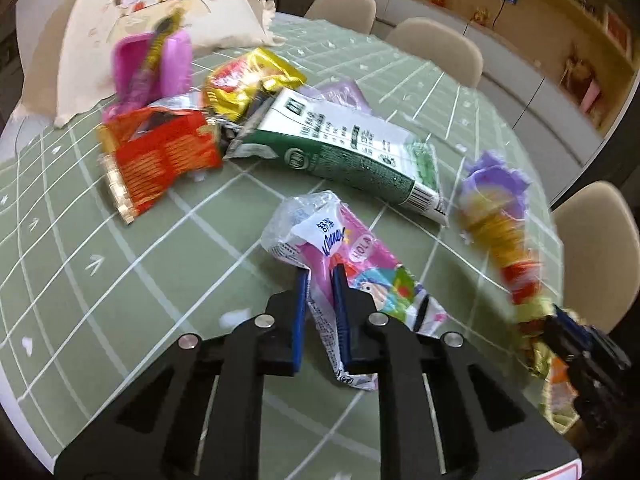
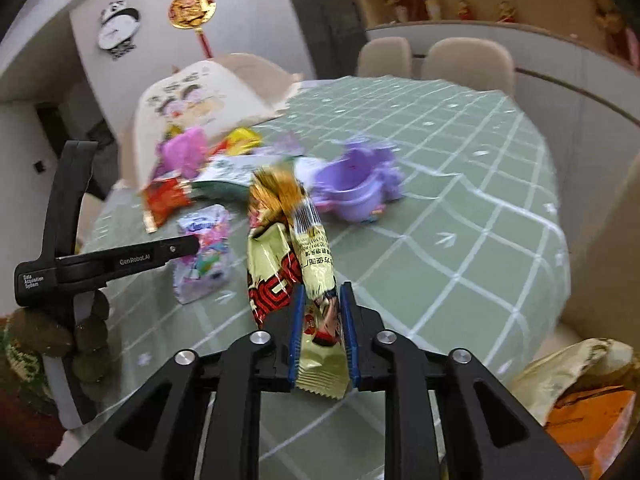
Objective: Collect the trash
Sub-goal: 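Grasp the pink wrapper with the left tool while the right tool grasps the gold snack stick, then carry the pink wrapper and gold snack stick toward the trash bin with both tools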
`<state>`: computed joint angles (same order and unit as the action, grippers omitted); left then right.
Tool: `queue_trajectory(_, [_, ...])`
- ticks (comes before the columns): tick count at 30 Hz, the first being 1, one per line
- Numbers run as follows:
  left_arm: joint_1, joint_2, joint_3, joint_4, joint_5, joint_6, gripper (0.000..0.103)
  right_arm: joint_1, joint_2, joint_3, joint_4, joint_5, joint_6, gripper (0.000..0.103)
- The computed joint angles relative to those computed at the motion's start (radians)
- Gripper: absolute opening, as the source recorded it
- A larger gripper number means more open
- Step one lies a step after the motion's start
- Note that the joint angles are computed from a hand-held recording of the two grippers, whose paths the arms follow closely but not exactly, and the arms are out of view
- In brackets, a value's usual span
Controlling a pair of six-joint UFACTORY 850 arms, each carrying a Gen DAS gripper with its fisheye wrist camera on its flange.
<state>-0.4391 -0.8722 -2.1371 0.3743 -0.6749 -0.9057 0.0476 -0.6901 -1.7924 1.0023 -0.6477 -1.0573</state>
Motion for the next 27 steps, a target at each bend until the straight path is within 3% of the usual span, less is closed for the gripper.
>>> queue_trajectory(2, [-0.003,0.076,0.120,0.058,0.071,-0.041,0.012,0.002,0.018,0.028,0.054,0.000,-0.087,0.034])
queue_trajectory(4, [0.000,0.144,0.227,0.081,0.141,-0.044,0.012,-0.001,0.024,0.040,0.080,-0.028,-0.143,0.035])
queue_trajectory(6, [0.005,0.202,0.317,0.082,0.201,-0.001,0.012,-0.003,0.028,0.051,0.087,-0.037,-0.163,0.035])
queue_trajectory(8, [0.017,0.224,0.348,-0.028,0.231,0.158,0.014,-0.001,0.030,0.059,0.080,-0.037,-0.156,0.035])
queue_trajectory(9, [0.020,0.239,0.369,-0.074,0.246,0.212,0.021,0.001,0.027,0.057,0.066,-0.039,-0.134,0.035])
queue_trajectory(10, [0.022,0.251,0.386,-0.094,0.263,0.233,0.037,0.002,0.023,0.052,0.059,-0.040,-0.113,0.037])
queue_trajectory(12, [0.019,0.270,0.412,-0.027,0.277,0.149,0.053,0.000,0.015,0.041,0.067,-0.053,-0.092,0.039])
queue_trajectory(13, [0.014,0.273,0.418,0.047,0.276,0.047,0.055,0.000,0.015,0.039,0.071,-0.059,-0.087,0.042])
queue_trajectory(14, [0.010,0.267,0.410,0.079,0.260,-0.017,0.056,0.001,0.013,0.034,0.066,-0.064,-0.080,0.053])
queue_trajectory(15, [0.007,0.263,0.406,0.081,0.243,-0.047,0.056,0.002,0.015,0.032,0.059,-0.065,-0.078,0.056])
queue_trajectory(18, [0.001,0.217,0.347,-0.045,0.214,0.024,0.058,0.012,0.033,0.050,0.017,-0.006,-0.065,0.056])
queue_trajectory(21, [-0.025,0.154,0.267,0.012,0.135,-0.017,0.058,0.034,0.061,0.080,-0.092,0.128,0.001,0.056])
queue_trajectory(24, [-0.054,0.106,0.202,0.155,0.056,-0.101,0.058,0.025,0.051,0.069,-0.097,0.105,0.027,0.056])
queue_trajectory(26, [-0.055,0.096,0.189,0.158,0.056,-0.086,0.043,0.020,0.046,0.063,-0.097,0.081,0.044,0.056])
queue_trajectory(27, [-0.054,0.098,0.193,0.167,0.056,-0.091,0.022,0.021,0.048,0.067,-0.098,0.084,0.045,0.056])
